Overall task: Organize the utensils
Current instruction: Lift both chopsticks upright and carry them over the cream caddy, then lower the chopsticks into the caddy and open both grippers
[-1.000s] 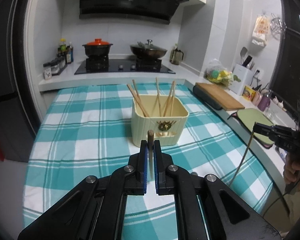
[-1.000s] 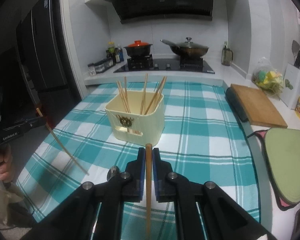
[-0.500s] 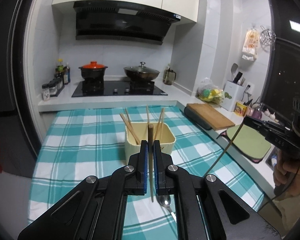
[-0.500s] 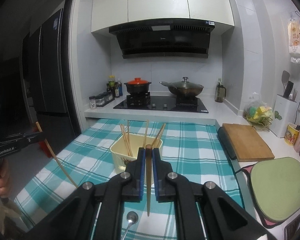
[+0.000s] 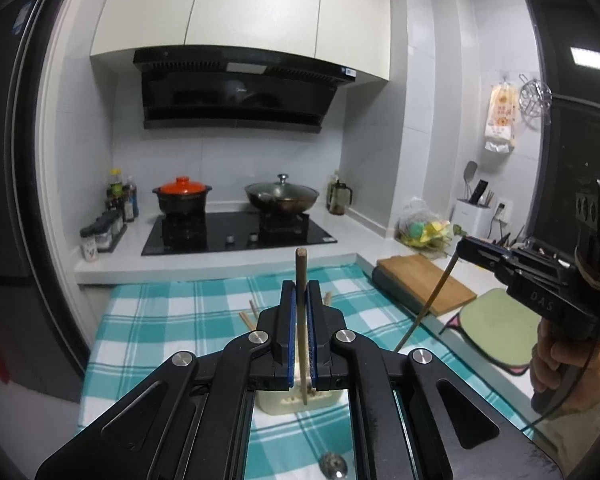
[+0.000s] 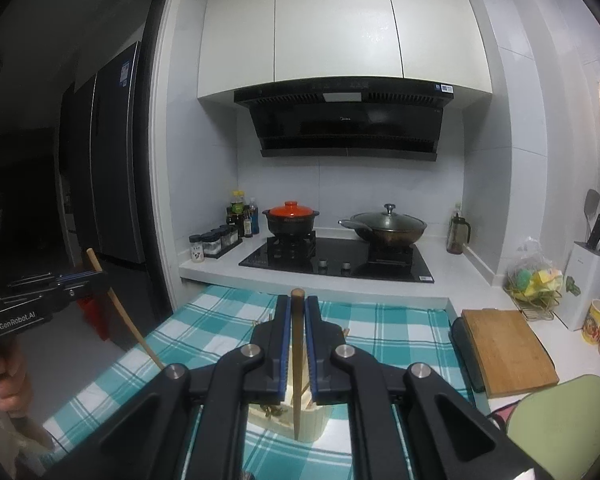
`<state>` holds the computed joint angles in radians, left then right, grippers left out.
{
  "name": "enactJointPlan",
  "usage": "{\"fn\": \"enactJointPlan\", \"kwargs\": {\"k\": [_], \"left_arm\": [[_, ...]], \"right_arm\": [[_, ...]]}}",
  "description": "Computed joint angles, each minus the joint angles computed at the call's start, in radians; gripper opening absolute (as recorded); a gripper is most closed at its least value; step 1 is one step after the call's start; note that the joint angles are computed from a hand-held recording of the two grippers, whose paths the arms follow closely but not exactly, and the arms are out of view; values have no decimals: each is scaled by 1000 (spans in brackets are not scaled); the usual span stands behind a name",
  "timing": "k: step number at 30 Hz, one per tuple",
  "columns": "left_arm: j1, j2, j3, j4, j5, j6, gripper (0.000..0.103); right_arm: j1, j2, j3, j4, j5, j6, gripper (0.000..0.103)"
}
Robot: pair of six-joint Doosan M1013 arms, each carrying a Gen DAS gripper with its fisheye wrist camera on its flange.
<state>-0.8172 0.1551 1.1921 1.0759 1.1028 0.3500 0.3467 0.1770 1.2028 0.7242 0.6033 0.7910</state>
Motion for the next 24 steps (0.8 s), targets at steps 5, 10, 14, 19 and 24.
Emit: {"fn": "enactJointPlan", "kwargs": {"k": [5, 10, 14, 19, 24], "left_arm": [[39, 54, -45, 67, -6, 19, 3], [96, 97, -70, -25, -54, 48, 3], [146, 137, -101, -152, -75, 112, 3], [208, 179, -127, -344, -95, 165, 3], [247, 210, -145, -454, -94, 193, 3]], "right_arm": [[19, 55, -72, -13, -13, 24, 7], [35, 117, -128, -43, -14, 66, 7], [44, 185, -201, -134, 61, 158, 7], [49, 298, -344, -238, 240, 289, 7], [53, 393, -469, -295, 381, 399, 7]]}}
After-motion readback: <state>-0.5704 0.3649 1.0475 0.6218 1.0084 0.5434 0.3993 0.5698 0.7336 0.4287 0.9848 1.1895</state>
